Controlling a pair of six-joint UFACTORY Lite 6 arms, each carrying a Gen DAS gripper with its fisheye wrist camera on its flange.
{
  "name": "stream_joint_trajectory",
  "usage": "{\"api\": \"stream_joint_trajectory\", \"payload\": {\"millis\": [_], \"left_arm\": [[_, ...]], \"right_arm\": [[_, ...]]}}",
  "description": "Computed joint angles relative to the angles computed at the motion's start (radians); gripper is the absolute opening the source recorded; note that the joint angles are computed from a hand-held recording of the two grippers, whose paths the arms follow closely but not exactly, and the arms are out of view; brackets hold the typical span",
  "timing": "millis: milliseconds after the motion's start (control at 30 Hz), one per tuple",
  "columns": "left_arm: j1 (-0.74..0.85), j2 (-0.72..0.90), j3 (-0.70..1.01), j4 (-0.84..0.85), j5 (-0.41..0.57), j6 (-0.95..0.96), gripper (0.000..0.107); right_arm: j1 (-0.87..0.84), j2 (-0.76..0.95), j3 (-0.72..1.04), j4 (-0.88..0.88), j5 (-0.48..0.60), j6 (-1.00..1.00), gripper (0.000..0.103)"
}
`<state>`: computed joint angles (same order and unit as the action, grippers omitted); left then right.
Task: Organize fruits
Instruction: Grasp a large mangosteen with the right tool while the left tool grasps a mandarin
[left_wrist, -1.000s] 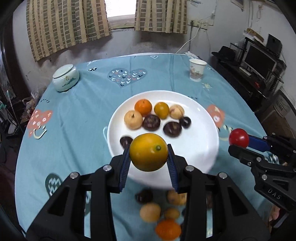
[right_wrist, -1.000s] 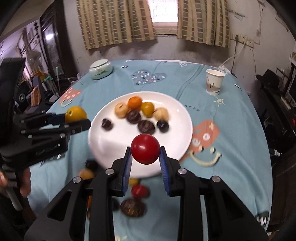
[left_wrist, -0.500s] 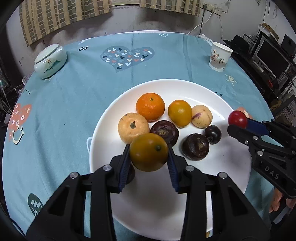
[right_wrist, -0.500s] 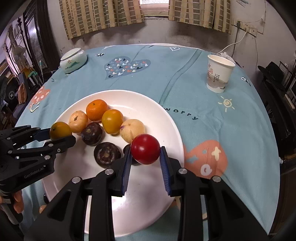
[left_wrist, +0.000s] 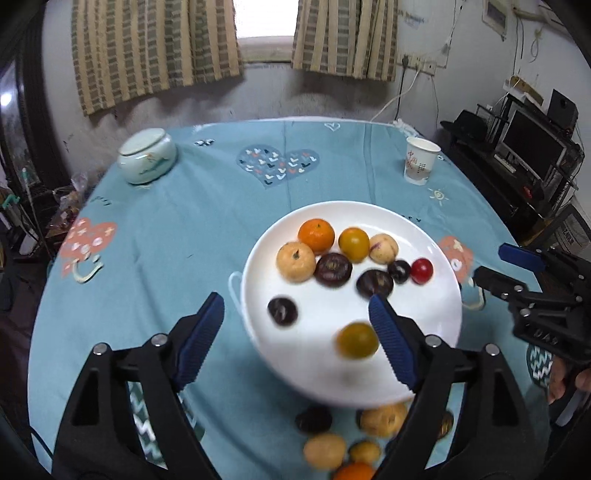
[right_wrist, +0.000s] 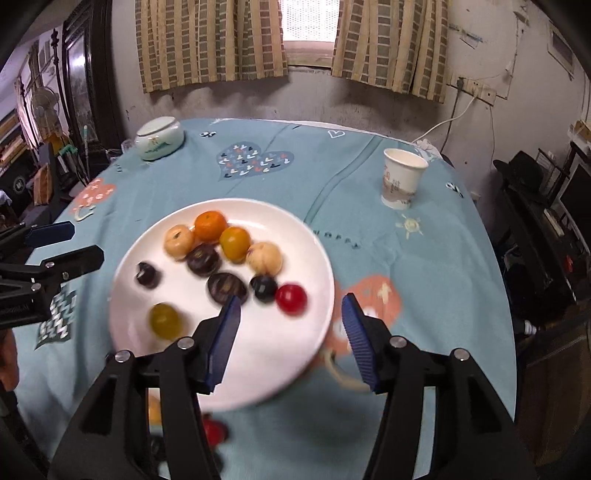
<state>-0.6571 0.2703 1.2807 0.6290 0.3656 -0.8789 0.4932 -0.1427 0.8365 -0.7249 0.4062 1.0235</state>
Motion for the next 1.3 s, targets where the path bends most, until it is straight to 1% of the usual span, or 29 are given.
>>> {"api": "stream_joint_trajectory", "payload": {"millis": [33, 67, 100, 133, 167, 200, 233, 333, 367, 400, 467, 600, 700, 767, 833, 900, 933, 1033, 1100, 1133, 1167, 1200, 1267, 1300], "left_arm": [[-0.026, -0.089, -0.105, 0.078, 0.003, -0.105, 0.092], [-0.049, -0.172, -0.209, 0.155, -0.008, -0.209, 0.092], [-0.071, -0.252, -0.314, 0.233, -0.024, -0.314, 0.093], [-0.109, -0.328, -0.419, 0.300, -0.023, -0.419, 0.093], [-0.138, -0.398, -0.516, 0.374, -0.025, -0.523, 0.093], [-0.188, -0.469, -0.615, 0.429, -0.003, -0.628, 0.093], [-0.231, -0.512, -0.684, 0.487, 0.016, -0.733, 0.093], [-0.362, -0.589, -0.840, 0.661, 0.089, -1.033, 0.093], [-0.398, -0.602, -0.875, 0.677, 0.102, -1.082, 0.093], [-0.422, -0.609, -0.894, 0.669, 0.108, -1.089, 0.093], [-0.473, -0.635, -0.927, 0.651, 0.143, -1.111, 0.093], [-0.515, -0.673, -0.958, 0.641, 0.159, -1.132, 0.093], [-0.519, -0.680, -0.961, 0.635, 0.156, -1.119, 0.093], [-0.526, -0.677, -0.963, 0.635, 0.158, -1.124, 0.093], [-0.523, -0.679, -0.966, 0.635, 0.154, -1.125, 0.093], [-0.521, -0.687, -0.974, 0.628, 0.152, -1.118, 0.093], [-0.520, -0.691, -0.978, 0.624, 0.153, -1.112, 0.093], [-0.514, -0.696, -0.986, 0.620, 0.152, -1.099, 0.093], [-0.509, -0.689, -0.986, 0.628, 0.146, -1.102, 0.093], [-0.508, -0.684, -0.983, 0.631, 0.144, -1.104, 0.093], [-0.504, -0.670, -0.976, 0.642, 0.137, -1.113, 0.093], [-0.502, -0.652, -0.967, 0.649, 0.132, -1.121, 0.093], [-0.494, -0.624, -0.948, 0.659, 0.121, -1.126, 0.093], [-0.491, -0.611, -0.939, 0.662, 0.115, -1.128, 0.093]], "right_arm": [[0.049, -0.105, -0.083, 0.008, 0.032, 0.041, 0.059], [0.105, -0.194, -0.159, -0.011, 0.061, 0.108, 0.062], [0.184, -0.263, -0.218, -0.054, 0.114, 0.213, 0.064], [0.288, -0.324, -0.269, -0.101, 0.198, 0.317, 0.069], [0.393, -0.399, -0.340, -0.106, 0.241, 0.418, 0.069], [0.498, -0.433, -0.376, -0.140, 0.304, 0.523, 0.069], [0.602, -0.463, -0.413, -0.137, 0.358, 0.609, 0.069], [0.907, -0.449, -0.469, -0.162, 0.507, 0.920, 0.069], [0.960, -0.429, -0.472, -0.168, 0.519, 0.981, 0.069], [0.995, -0.404, -0.469, -0.165, 0.517, 1.011, 0.069], [1.025, -0.361, -0.454, -0.163, 0.515, 1.034, 0.069], [1.035, -0.286, -0.419, -0.167, 0.498, 1.037, 0.069], [0.995, -0.249, -0.409, -0.178, 0.450, 1.009, 0.069], [0.923, -0.227, -0.417, -0.207, 0.372, 0.975, 0.069], [0.823, -0.170, -0.414, -0.251, 0.280, 0.956, 0.069], [0.759, -0.127, -0.415, -0.301, 0.212, 0.967, 0.069], [0.708, -0.095, -0.412, -0.341, 0.160, 0.976, 0.069], [0.648, -0.036, -0.394, -0.414, 0.105, 0.999, 0.069], [0.602, 0.013, -0.372, -0.470, 0.058, 1.008, 0.063], [0.573, 0.042, -0.357, -0.484, 0.027, 0.996, 0.056], [0.569, 0.063, -0.343, -0.497, 0.035, 0.999, 0.047], [0.571, 0.081, -0.328, -0.496, 0.050, 0.985, 0.044], [0.561, 0.077, -0.318, -0.460, 0.042, 0.930, 0.042], [0.568, 0.055, -0.330, -0.460, 0.042, 0.941, 0.042]]}}
